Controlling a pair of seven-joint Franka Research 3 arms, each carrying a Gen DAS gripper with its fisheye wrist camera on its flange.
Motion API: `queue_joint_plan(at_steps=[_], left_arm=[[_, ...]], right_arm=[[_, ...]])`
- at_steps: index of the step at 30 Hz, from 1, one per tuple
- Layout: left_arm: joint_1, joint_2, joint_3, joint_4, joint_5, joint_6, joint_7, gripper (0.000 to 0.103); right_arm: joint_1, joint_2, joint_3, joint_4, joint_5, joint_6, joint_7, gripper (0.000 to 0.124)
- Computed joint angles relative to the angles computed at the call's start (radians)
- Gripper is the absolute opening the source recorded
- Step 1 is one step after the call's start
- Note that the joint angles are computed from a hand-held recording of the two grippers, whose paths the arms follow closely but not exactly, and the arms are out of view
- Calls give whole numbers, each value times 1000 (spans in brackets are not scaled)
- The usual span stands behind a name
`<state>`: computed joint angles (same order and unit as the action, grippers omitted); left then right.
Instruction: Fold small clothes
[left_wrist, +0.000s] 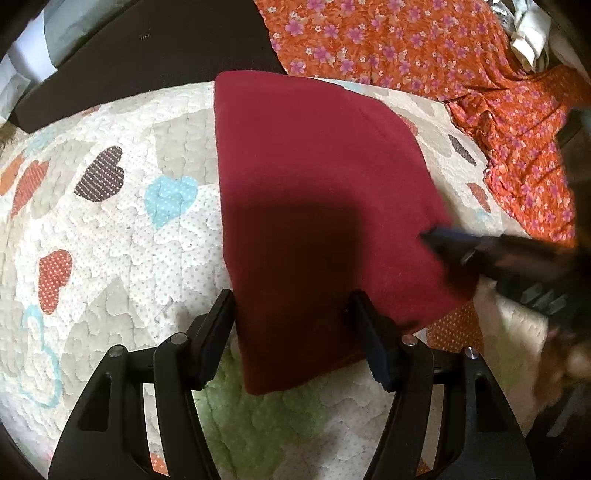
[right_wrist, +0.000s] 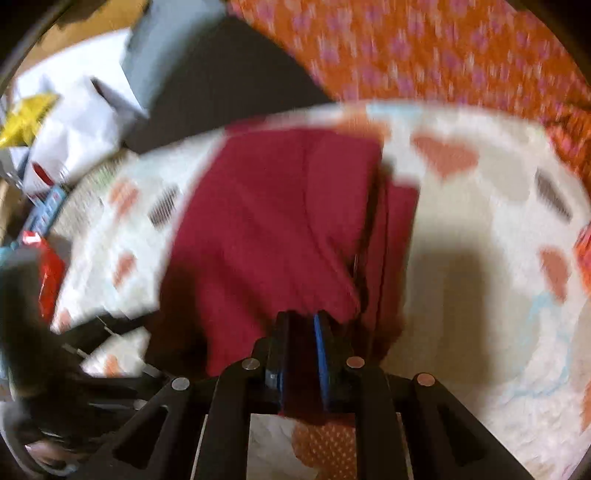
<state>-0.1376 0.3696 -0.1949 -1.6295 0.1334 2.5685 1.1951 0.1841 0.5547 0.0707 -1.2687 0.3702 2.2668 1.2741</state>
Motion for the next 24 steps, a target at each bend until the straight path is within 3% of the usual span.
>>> queue_joint_plan(at_steps=[4, 8, 11, 13, 17, 24], left_arm=[[-13, -48, 19, -44, 53, 18, -27, 64], [-32, -72, 55, -66, 148, 62, -112, 64], [-29, -70, 64, -61, 181, 76, -164, 64], [-23, -70, 67, -64, 191, 89, -193, 64], [-20, -62, 75, -53, 218, 75, -245, 64], [-1, -48, 63, -34, 208, 64, -260, 64]], right_arm=[[-10, -68, 8, -72, 45, 44, 20, 12], [-15, -179, 14, -201, 83, 144, -40, 14], [-21, -229, 22, -284, 146, 233, -79, 37], [-27, -219, 31, -288, 199, 270, -91, 43], [-43, -166, 43, -240, 270, 253, -94, 45], [-38, -134, 37, -211, 257, 259, -92, 49]])
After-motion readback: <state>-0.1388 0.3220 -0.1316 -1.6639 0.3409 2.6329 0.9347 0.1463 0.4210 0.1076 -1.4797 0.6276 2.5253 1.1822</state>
